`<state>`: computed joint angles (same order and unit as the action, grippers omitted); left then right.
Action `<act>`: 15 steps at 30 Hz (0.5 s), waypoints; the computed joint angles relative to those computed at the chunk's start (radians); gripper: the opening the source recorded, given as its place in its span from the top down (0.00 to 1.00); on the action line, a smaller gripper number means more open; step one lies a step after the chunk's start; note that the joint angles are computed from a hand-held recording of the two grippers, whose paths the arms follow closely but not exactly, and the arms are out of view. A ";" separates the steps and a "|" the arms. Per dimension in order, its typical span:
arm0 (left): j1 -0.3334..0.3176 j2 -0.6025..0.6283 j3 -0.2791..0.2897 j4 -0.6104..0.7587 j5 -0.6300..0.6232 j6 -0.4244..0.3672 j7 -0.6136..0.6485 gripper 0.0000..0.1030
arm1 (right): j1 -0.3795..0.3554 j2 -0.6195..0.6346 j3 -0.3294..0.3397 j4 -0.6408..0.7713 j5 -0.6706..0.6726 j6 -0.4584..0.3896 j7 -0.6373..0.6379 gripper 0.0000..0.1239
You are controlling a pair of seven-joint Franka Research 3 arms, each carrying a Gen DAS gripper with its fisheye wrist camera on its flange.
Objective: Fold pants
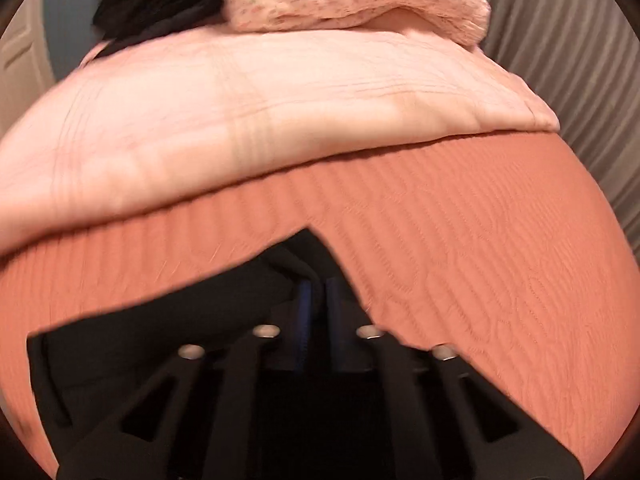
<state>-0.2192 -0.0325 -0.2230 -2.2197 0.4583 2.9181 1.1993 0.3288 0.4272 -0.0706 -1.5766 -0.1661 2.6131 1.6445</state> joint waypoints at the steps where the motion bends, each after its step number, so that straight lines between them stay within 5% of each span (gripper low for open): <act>1: -0.001 0.001 -0.001 -0.001 -0.002 0.003 -0.001 0.52 | -0.001 0.019 -0.010 0.026 0.008 0.005 0.037 0.96; 3: -0.011 0.012 0.000 -0.001 -0.080 0.014 0.049 0.52 | 0.011 0.033 -0.022 0.029 -0.017 0.006 0.044 0.95; 5: -0.017 0.029 -0.003 0.015 -0.130 0.006 0.077 0.52 | 0.096 0.028 -0.095 0.002 -0.191 0.028 0.100 0.95; 7: -0.017 0.049 -0.001 0.040 -0.066 0.017 0.012 0.52 | 0.113 0.004 -0.093 -0.014 -0.265 0.017 0.082 0.94; 8: -0.018 0.068 -0.003 0.057 -0.079 0.031 0.021 0.51 | 0.084 -0.014 -0.058 -0.028 -0.229 0.020 0.041 0.86; 11: -0.043 0.150 0.008 0.148 0.003 -0.040 -0.028 0.40 | -0.013 -0.086 0.034 -0.078 -0.041 0.011 -0.077 0.29; 13: -0.078 0.231 0.032 0.231 0.054 -0.149 -0.059 0.39 | -0.087 -0.186 0.097 -0.184 0.142 0.037 -0.196 0.28; 15: -0.066 0.249 0.033 0.237 0.058 -0.117 -0.101 0.37 | -0.119 -0.297 0.105 -0.297 0.256 0.042 -0.243 0.28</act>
<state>-0.2852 0.2165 -0.1904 -1.9827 0.5160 2.8016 1.0982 0.2093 0.1304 0.0342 -1.8734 0.0899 2.6548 1.4016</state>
